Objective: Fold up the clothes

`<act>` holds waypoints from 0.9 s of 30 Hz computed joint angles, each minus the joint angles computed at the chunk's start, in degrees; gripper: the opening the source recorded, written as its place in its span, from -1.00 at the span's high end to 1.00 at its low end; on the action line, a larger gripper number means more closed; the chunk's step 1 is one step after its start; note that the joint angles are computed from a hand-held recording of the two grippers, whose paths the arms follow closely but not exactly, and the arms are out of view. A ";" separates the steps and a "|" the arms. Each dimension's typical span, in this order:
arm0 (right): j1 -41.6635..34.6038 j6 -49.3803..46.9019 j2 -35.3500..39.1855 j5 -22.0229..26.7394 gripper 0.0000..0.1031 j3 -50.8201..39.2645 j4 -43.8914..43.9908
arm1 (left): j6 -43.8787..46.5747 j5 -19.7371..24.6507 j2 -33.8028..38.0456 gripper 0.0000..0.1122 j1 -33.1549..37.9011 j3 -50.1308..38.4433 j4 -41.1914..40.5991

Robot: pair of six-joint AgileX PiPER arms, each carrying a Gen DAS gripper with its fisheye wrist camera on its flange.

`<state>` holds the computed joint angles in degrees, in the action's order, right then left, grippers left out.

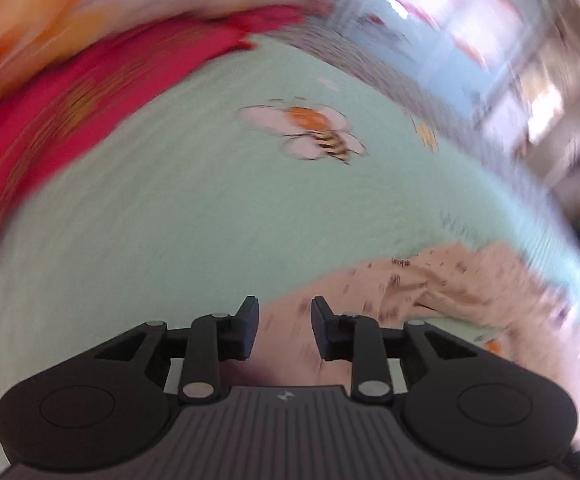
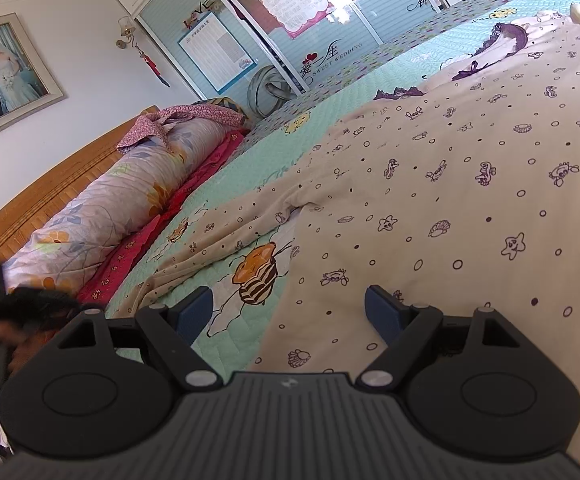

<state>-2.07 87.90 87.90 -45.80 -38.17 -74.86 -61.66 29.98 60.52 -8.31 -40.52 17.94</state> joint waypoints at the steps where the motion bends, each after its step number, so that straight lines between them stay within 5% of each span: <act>1: 0.00 0.00 0.00 0.00 -0.63 0.00 0.00 | -5.14 0.61 -4.28 0.47 -0.54 3.31 0.20; 4: 0.18 0.22 -0.29 0.36 -0.63 0.02 -0.19 | -14.14 -2.68 -8.60 0.47 -2.14 10.08 0.53; 7: 0.46 0.51 -0.55 0.91 -0.63 -0.04 -0.45 | -22.72 -7.65 -5.70 0.45 -0.70 11.23 3.52; 11: 0.73 0.67 -0.68 1.40 -0.63 -0.14 -0.62 | -20.07 -14.16 -0.80 0.49 4.04 9.83 -3.06; 12: 0.73 0.67 -0.68 1.40 -0.63 -0.14 -0.62 | -20.15 -13.50 0.14 1.00 4.04 8.32 -1.81; 15: 0.93 0.83 -0.88 1.56 -0.63 -0.07 -0.57 | -23.13 -5.17 2.49 1.00 1.82 0.34 9.33; 18: 0.86 0.58 -0.78 1.32 -0.64 0.04 -0.29 | -13.41 4.71 4.70 1.00 2.29 -10.49 14.26; 23: 0.44 0.32 -0.45 0.64 -0.64 0.05 -0.17 | 9.75 11.59 10.09 0.99 11.62 -23.73 1.34; 27: 0.07 0.18 -0.23 0.12 -0.64 0.08 -0.16 | 16.25 13.34 16.90 0.88 15.01 -21.77 -5.58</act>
<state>-2.01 88.08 87.67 -45.68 -38.10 -75.02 -45.41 43.33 77.42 6.70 -62.29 12.36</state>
